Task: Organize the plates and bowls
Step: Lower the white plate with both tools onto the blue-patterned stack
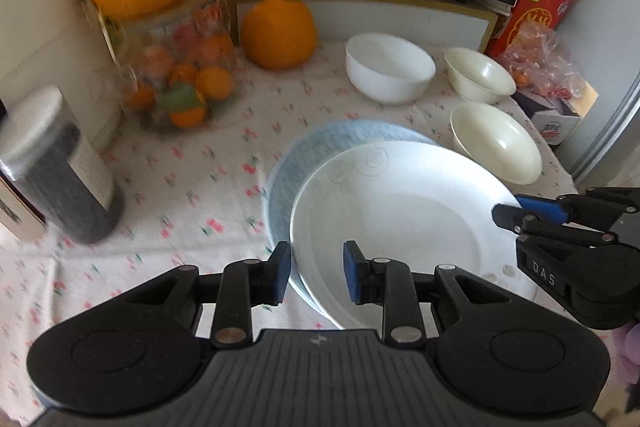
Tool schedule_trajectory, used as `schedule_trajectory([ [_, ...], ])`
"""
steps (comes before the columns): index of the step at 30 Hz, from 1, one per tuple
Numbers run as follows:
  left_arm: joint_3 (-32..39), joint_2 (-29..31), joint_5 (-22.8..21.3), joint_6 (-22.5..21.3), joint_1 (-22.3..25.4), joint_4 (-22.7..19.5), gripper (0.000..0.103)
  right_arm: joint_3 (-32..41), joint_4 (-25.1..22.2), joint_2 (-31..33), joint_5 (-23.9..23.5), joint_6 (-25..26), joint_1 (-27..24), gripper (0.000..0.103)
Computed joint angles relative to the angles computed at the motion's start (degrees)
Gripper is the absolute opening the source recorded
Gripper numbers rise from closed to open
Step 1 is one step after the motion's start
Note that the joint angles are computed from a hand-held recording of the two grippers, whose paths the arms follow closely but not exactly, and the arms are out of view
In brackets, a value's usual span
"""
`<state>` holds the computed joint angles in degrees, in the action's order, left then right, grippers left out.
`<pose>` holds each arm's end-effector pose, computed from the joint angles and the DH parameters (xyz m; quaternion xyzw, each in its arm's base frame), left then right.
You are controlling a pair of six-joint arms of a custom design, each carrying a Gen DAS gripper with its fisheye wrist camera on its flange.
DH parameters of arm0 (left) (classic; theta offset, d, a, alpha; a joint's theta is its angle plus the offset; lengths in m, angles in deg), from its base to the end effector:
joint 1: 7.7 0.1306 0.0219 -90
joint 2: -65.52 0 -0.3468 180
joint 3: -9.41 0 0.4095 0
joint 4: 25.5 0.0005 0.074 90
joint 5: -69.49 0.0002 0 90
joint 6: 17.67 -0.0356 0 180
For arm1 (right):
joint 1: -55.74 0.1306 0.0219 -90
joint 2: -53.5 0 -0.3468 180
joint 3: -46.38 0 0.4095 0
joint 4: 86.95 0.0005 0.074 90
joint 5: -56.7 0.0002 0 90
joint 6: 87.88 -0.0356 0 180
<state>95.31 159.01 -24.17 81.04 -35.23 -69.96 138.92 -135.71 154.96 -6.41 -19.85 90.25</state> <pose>0.4585 -0.2370 0.3362 0.1443 0.9342 -0.0724 0.3183 0.4640 0.2989 0.3175 -0.0377 0.9356 -0.0687 0.3441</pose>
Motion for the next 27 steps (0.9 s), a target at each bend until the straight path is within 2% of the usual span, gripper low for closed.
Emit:
schedule_trajectory([
  [3, -0.8, -0.7, -2.4, -2.1, -0.3, 1.9, 0.027, 0.4, -0.3, 0.4, 0.0, 0.3, 0.3, 0.014],
  [9, -0.1, 0.8, -3.8, -1.8, 0.5, 0.5, 0.027, 1.1, -0.8, 1.1, -1.2, -0.2, 0.2, 0.015],
  [11, 0.2, 1.2, -3.0, -1.9, 0.9, -0.2, 0.027, 1.4, -1.0, 1.3, -2.0, -0.1, 0.2, 0.015],
  [16, 0.4, 1.4, 0.0, -1.6, 1.4, -1.0, 0.016, 1.8, -1.3, 2.0, -2.0, -0.8, 0.6, 0.017],
  [22, 0.5, 1.7, -0.1, -1.8, 1.2, -1.3, 0.016, -1.2, 2.4, -0.2, -5.9, -3.5, -0.6, 0.023],
  [27, 0.6, 2.0, 0.4, -1.0, 1.4, -1.5, 0.018, -2.4, 4.2, -1.8, -9.0, -7.0, -1.8, 0.024],
])
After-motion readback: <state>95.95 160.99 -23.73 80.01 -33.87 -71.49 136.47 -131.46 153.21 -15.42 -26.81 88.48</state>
